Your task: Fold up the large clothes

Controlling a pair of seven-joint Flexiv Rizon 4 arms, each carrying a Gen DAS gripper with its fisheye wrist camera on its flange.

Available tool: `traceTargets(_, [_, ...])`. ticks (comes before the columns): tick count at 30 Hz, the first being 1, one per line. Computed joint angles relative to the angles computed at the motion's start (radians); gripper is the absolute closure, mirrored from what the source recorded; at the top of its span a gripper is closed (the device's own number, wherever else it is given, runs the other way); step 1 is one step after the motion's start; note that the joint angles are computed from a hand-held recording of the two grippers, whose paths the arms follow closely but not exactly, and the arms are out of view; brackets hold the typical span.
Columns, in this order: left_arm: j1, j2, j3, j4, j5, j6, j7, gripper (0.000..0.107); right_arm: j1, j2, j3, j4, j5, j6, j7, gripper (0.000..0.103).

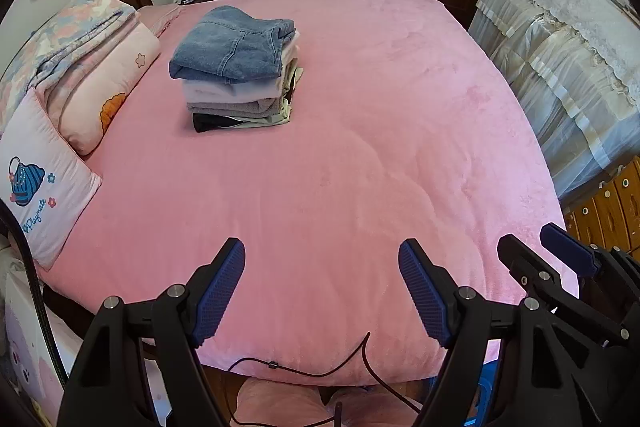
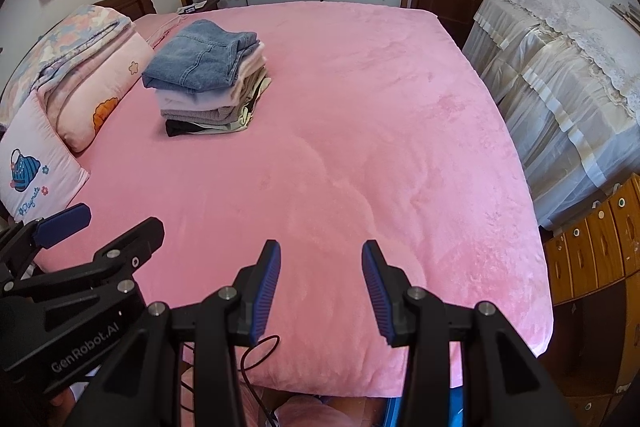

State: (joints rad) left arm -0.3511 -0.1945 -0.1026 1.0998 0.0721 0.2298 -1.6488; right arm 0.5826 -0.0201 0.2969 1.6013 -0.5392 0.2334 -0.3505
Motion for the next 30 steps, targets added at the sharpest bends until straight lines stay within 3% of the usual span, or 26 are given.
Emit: traceTargets(30, [-0.001, -0.065, 0.009, -0.064, -0.025, -0.089, 0.013, 0.029, -0.007, -0.025, -0.014, -0.013, 0.062, -0.002, 0.007, 0.06])
